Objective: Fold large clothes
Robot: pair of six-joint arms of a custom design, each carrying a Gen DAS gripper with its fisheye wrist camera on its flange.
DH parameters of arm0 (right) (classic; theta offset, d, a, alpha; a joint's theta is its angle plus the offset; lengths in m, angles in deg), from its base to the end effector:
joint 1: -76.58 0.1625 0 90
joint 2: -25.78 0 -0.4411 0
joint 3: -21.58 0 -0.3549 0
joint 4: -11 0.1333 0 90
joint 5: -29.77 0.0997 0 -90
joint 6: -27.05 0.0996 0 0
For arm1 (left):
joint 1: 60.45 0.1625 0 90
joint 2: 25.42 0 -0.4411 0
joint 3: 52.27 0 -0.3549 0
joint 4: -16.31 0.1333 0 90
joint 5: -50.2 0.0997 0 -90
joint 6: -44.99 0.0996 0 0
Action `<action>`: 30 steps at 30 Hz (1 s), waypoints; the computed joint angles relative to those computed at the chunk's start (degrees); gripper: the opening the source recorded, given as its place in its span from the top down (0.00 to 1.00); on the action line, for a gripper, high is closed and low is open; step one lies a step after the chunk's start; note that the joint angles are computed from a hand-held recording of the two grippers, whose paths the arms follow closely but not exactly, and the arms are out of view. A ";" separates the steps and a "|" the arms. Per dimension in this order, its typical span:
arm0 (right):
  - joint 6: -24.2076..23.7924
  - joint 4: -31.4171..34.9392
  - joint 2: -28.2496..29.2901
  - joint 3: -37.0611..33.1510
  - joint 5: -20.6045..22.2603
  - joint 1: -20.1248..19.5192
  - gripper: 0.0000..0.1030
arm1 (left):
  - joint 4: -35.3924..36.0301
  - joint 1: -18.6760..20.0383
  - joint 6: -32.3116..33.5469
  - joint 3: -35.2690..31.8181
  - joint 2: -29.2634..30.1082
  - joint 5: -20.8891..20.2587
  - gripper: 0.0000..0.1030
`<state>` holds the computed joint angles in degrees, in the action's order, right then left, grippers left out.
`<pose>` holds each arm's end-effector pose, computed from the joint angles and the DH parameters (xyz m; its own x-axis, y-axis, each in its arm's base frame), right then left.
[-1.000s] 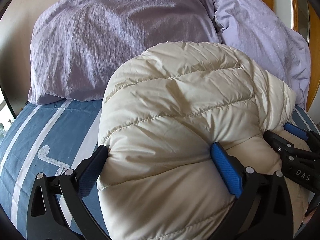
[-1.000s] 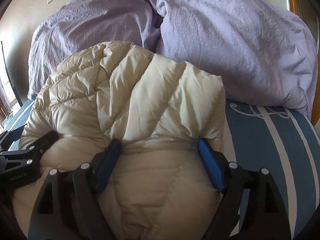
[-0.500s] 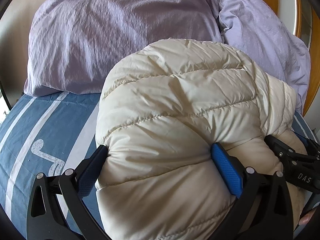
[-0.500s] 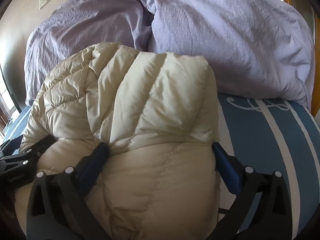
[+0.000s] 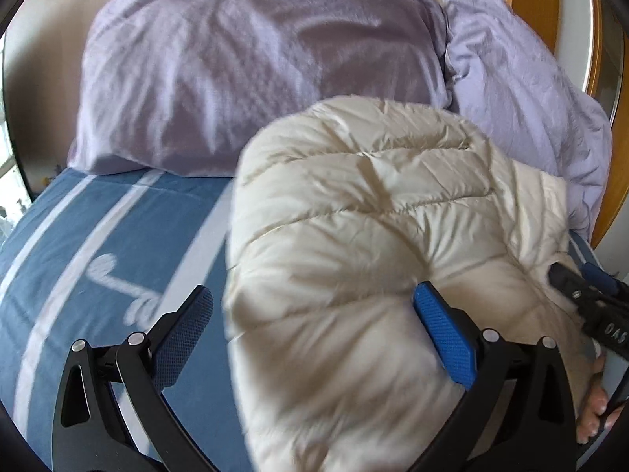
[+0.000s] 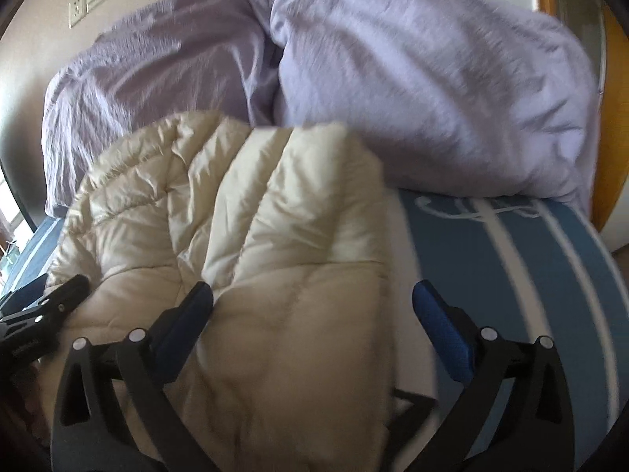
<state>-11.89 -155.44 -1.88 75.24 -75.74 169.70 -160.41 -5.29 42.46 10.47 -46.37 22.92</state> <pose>0.1526 -0.8401 0.2274 -0.7353 -0.2804 0.6170 -0.6387 0.5911 -0.4926 -0.2632 -0.7664 0.1218 -0.7519 -0.2787 -0.5974 0.3716 0.5693 -0.7333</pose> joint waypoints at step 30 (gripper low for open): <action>-2.71 -13.98 -30.36 49.47 4.17 -0.72 0.02 | 9.17 -15.64 -32.22 40.61 -19.39 1.97 0.01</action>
<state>-14.60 -169.42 -32.24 124.71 -71.57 168.98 -151.24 -20.93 10.24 51.08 -65.76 24.89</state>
